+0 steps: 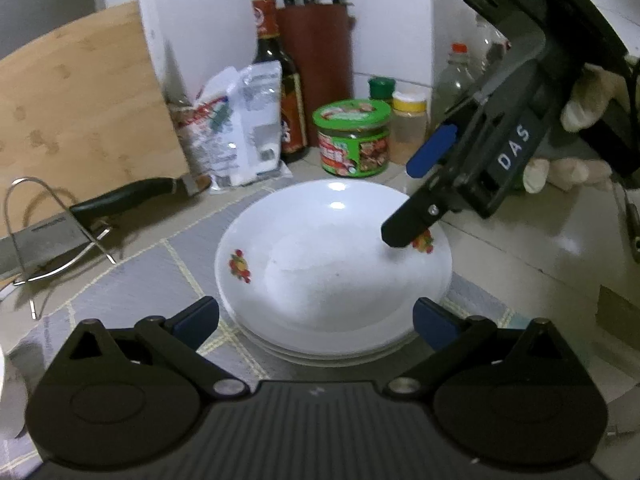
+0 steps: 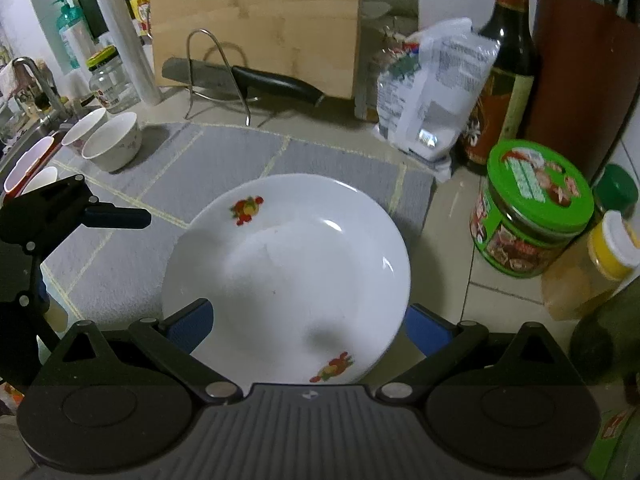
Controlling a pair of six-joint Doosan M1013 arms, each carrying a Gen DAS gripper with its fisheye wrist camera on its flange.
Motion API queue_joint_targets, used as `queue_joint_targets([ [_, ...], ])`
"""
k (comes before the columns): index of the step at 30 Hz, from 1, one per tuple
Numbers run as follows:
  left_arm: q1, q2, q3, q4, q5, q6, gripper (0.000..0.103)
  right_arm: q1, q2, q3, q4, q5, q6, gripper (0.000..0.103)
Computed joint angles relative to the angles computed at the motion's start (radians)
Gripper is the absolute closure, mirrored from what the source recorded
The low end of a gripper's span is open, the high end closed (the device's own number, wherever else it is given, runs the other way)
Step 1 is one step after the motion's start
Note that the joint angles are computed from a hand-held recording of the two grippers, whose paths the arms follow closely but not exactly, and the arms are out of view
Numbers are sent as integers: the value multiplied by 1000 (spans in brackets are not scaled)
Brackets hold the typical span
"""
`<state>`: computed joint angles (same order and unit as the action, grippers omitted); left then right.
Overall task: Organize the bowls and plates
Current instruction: 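Lower the flower-print plate onto the plate stack with the right gripper, then open the right gripper and move it toward the white bowls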
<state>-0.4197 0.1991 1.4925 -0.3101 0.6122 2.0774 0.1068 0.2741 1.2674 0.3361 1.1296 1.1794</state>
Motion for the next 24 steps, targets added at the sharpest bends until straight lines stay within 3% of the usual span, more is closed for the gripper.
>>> queue_joint_targets([
  [9,-7,-39,42,119,-80,-192,1,29,-22,27,-1,-116,-40,0],
  [15,-29,-76,85,387,-116,-565,1,49,-26,38,68,-155,-148,0],
  [24,-65,-145,158,764,-16,-1059,1,81,-26,62,227,-192,-286,0],
])
